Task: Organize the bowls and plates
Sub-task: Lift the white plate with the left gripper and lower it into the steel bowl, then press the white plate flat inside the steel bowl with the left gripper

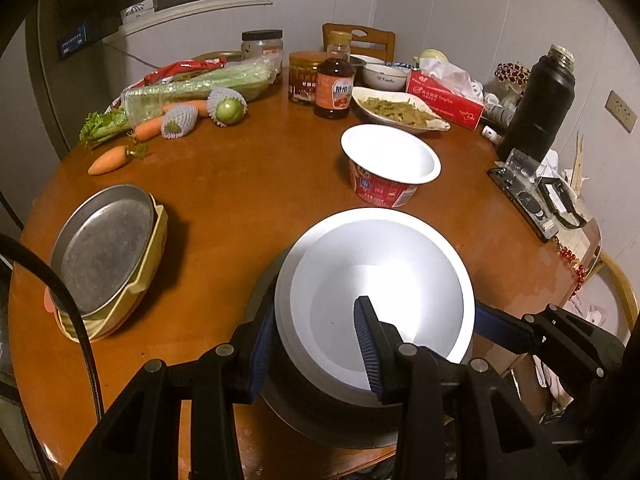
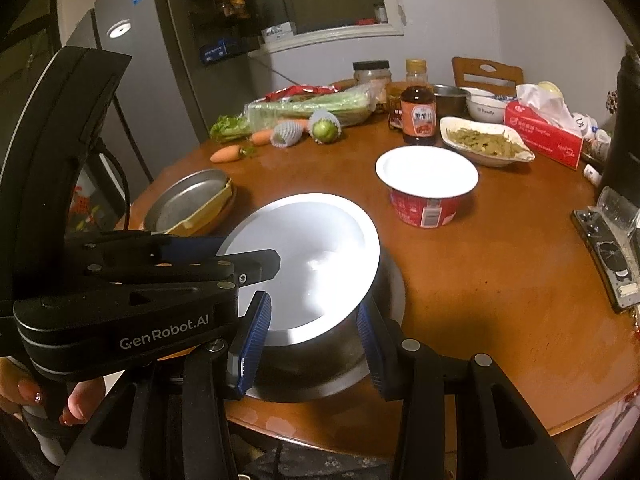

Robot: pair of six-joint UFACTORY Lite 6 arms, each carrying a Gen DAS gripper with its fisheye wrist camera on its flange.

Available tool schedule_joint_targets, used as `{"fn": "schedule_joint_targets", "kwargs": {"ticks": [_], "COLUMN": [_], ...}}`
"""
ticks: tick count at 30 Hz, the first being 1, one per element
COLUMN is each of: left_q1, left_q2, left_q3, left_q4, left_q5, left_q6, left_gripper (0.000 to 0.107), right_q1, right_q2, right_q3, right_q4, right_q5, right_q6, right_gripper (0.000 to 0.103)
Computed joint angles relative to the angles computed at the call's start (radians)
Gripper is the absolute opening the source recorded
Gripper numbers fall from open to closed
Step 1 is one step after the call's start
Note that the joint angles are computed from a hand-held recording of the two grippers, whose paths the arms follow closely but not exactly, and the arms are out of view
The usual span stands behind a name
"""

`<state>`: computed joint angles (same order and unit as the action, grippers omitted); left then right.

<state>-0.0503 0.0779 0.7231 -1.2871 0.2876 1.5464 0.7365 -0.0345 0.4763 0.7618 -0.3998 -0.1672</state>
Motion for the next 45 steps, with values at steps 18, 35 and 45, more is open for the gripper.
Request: {"fn": "schedule_joint_targets", "kwargs": {"ticks": [18, 35, 45], "left_q1": [-0.008, 0.022, 0.035], "left_q2": [0.033, 0.020, -0.001], "left_q3": [0.017, 0.014, 0.005], "left_q4": [-0.004, 0.014, 0.039], "left_q5": [-0.016, -0.015, -0.017], "left_q6": [0.002, -0.009, -0.039], "left_gripper": [0.040, 0.040, 0.040], "right_q1": [-0.014, -0.020, -0.026], "right_q2": [0.056, 0.077, 0.026], "right_q3": [0.014, 0.026, -0.008], "right_q4": [-0.037, -0.044, -0.009], "right_q5": [-0.008, -0.005, -0.012], "right_q6": [0.031, 0.038, 0.023], "right_gripper": [0.046, 0.046, 0.048]}}
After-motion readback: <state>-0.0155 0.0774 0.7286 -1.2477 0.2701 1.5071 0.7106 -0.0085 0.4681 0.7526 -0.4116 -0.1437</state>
